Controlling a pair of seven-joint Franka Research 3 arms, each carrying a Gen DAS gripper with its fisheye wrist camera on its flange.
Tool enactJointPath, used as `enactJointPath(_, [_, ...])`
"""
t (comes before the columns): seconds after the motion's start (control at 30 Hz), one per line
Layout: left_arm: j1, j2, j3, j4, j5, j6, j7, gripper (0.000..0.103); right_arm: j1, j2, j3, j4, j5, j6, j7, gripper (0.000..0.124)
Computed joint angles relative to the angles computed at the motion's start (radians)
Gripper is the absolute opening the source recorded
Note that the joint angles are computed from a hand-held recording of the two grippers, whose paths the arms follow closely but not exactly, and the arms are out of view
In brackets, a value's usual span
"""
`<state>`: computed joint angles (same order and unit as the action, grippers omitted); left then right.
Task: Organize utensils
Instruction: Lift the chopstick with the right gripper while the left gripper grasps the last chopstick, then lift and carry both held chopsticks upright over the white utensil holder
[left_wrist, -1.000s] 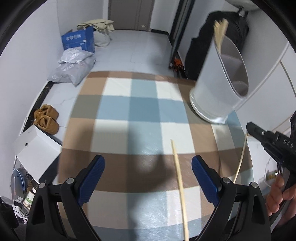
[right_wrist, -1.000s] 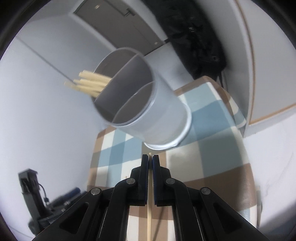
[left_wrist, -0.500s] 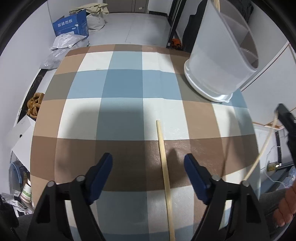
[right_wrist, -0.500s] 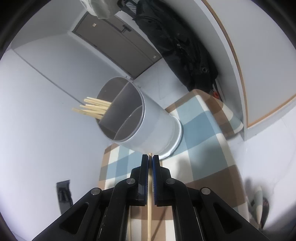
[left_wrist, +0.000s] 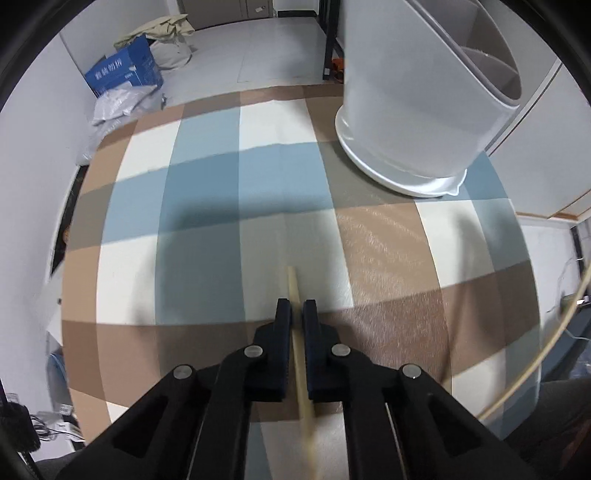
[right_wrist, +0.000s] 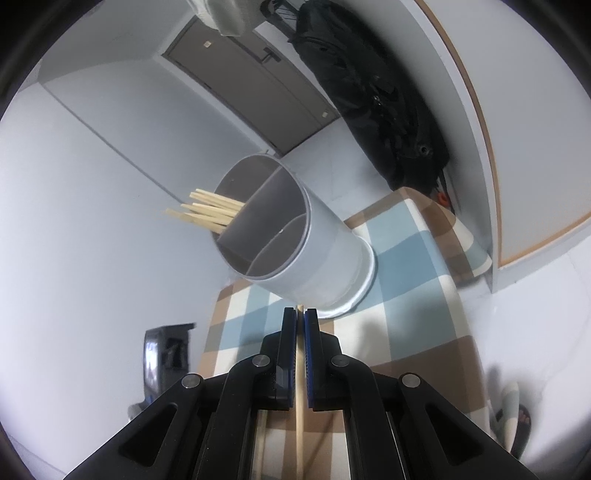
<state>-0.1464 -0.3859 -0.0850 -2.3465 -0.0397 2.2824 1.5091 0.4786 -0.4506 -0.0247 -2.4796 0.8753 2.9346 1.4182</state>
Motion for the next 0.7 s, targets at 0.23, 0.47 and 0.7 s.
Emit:
enactJointPath(0.23, [-0.009, -0.007, 0.008, 0.010, -0.056, 0.029, -0.004, 0.002, -0.023, -0.006, 0.029, -0.009, -0.054, 0.016, 0.030, 0.003])
enactJointPath(0.47, [-0.049, -0.198, 0.043, -0.115, -0.111, 0.246, 0.000, 0.002, -0.044, -0.014, 0.061, -0.024, -0.161, 0.044, 0.080, 0.003])
enactJointPath(0.7, [-0.091, -0.310, 0.078, -0.181, -0.111, 0.289, -0.032, 0.002, -0.043, -0.026, 0.093, -0.042, -0.268, 0.102, 0.102, 0.003])
